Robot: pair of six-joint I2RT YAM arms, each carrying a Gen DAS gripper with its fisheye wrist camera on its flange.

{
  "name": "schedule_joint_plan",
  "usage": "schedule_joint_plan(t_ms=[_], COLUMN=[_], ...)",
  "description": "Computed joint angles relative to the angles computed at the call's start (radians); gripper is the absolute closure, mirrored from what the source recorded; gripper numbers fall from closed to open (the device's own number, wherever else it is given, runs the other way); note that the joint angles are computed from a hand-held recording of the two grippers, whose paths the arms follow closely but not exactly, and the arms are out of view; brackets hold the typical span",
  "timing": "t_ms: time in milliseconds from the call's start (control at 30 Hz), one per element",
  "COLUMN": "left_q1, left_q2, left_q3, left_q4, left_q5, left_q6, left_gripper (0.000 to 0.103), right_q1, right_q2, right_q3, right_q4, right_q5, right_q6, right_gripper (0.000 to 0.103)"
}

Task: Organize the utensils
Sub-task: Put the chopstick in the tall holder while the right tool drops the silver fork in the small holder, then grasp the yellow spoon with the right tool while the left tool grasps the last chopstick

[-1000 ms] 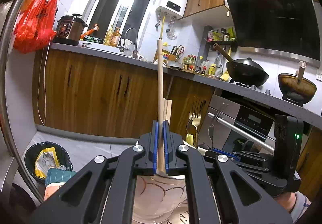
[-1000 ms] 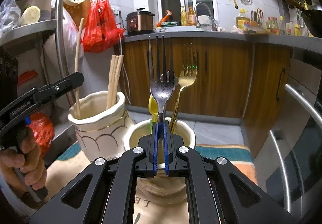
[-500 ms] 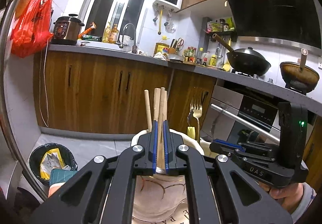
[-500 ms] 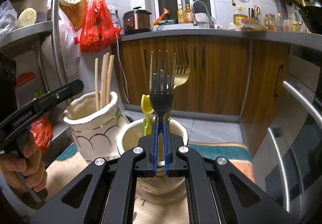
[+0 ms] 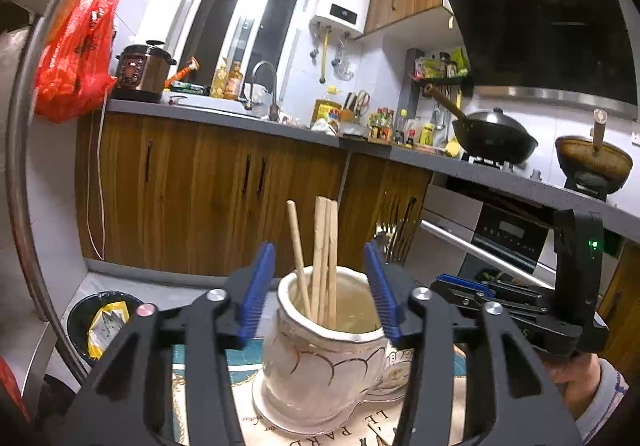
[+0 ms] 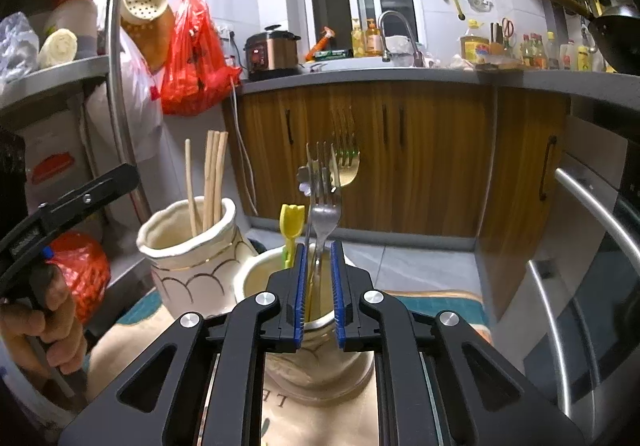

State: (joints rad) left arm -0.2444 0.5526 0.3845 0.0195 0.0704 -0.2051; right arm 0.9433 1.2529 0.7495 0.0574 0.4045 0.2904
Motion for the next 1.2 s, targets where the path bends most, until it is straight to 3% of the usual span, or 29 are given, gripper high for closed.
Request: schedule_joint_plan(t_ms=[133, 267, 367, 600, 700, 833, 900, 1200], left_q1=[0.035, 0.035, 0.027, -0.123, -0.192, -0.396, -0.447, -0.468], left_q2=[-0.102, -0.191, -0.246, -0.247, -0.198, -0.050, -0.013, 0.014], left_q3=[-0.006, -0.012, -0.018, -0.042, -0.060, -0.054, -0.051, -0.050], left_q4=[-0.103, -0.200, -0.289, -0.464, -0.483, -0.469, -0.458, -0.457], left_q5=[0.010, -0.015, -0.031, -0.135, -0.154, -0.305, -0.334, -0.337], left_q6=[-0.012, 0.000, -0.022, -0.113, -0.142, -0.196, -0.216, -0.228], left_gripper=[0.049, 0.048, 0.047, 0.047, 0.047, 0.047, 0.047, 0.047], right_q1=[0.017, 0.036, 0.051, 0.103, 0.130, 0.194, 0.216, 0.265], right_q2=[-0.055, -0.096, -0.108, -0.102, -0.079, -0.073, -0.078, 0.012], right_q3=[-0.032, -0.073, -0.091, -0.099, -0.085, -0.085, -0.091, -0.053], right_q4=[-0.020, -0.035, -0.069, -0.209, -0.281, -0.371, -0.404, -0.505], right_q5=[0.022, 0.044, 0.051, 0.002, -0.021, -0.024, -0.051, -0.141], right_q6=[0.012, 0.031, 0.057, 0.135, 0.165, 0.201, 0.218, 0.205], right_gripper=[0.090, 0.081, 0.079, 0.072, 0.072, 0.072, 0.072, 0.072])
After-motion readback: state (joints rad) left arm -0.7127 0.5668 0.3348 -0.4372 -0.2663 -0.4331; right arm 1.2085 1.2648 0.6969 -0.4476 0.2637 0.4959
